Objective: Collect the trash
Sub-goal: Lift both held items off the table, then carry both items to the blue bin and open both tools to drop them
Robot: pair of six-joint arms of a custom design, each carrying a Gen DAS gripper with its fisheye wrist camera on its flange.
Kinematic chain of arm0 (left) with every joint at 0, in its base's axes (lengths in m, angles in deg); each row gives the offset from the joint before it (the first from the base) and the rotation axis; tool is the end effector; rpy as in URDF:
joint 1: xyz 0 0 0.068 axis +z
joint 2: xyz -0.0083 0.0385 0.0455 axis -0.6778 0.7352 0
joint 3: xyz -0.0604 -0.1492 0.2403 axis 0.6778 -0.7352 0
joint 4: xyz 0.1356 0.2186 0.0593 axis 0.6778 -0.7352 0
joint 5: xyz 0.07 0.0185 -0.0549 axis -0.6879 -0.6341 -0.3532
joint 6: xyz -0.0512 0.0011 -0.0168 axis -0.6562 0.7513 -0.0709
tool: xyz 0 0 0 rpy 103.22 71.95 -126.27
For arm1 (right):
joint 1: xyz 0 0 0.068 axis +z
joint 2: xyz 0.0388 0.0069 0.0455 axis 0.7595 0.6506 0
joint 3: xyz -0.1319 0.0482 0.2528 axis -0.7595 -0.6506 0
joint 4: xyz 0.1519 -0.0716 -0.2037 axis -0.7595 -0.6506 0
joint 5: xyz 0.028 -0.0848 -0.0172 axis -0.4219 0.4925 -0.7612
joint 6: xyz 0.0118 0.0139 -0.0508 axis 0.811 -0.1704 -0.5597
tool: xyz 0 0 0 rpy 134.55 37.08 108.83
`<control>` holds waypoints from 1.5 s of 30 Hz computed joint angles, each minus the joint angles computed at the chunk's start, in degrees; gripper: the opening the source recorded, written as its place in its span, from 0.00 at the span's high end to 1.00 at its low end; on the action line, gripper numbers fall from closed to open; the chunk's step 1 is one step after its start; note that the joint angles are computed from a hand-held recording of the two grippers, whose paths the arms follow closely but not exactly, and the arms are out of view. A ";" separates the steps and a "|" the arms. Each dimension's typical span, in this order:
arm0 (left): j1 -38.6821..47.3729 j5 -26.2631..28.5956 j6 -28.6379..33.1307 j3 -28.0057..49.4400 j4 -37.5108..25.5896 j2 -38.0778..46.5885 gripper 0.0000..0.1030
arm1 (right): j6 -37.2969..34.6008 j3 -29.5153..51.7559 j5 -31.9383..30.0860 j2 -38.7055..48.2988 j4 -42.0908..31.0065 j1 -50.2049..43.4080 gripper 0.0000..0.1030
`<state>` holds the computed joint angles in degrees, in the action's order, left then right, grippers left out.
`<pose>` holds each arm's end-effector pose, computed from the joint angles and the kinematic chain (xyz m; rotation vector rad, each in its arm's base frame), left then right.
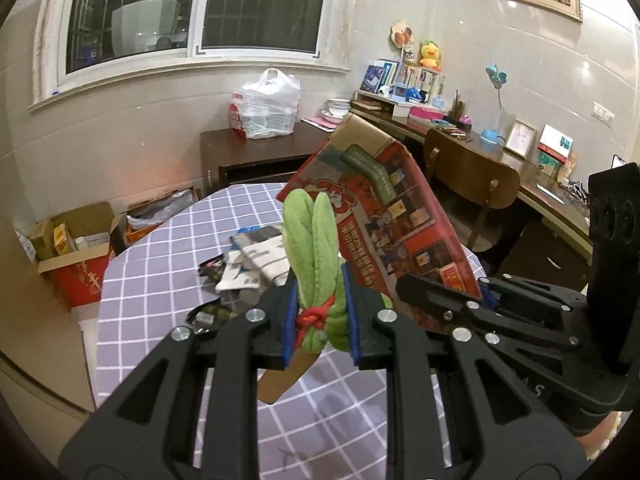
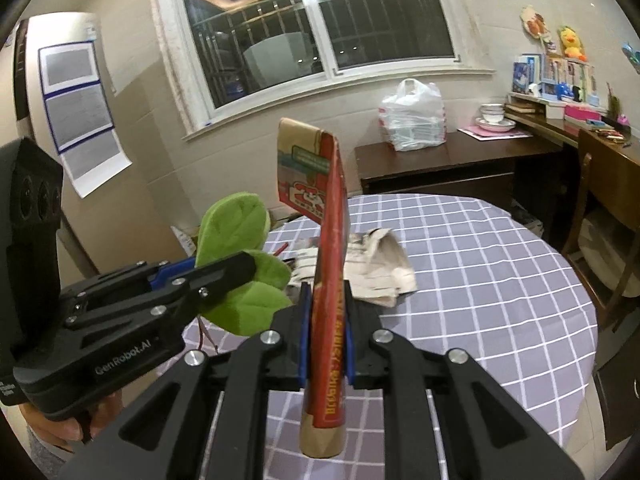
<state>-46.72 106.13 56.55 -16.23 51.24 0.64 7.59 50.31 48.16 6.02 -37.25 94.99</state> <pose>0.2181 -0.0278 0.2788 0.3696 2.1297 -0.3803 0.1945 0.1829 0.2794 -0.1556 2.1455 0.4185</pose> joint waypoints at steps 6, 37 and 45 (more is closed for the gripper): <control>13.94 9.31 5.61 -1.85 -4.07 -3.33 0.80 | 1.58 4.60 2.71 6.00 0.01 7.56 0.86; 66.01 17.76 36.82 4.89 -8.72 29.81 0.80 | -1.68 53.24 -11.11 57.81 -6.67 23.05 0.86; 67.78 8.89 35.14 9.27 -4.14 42.32 0.67 | -4.34 69.61 -13.89 70.95 -13.24 23.57 0.86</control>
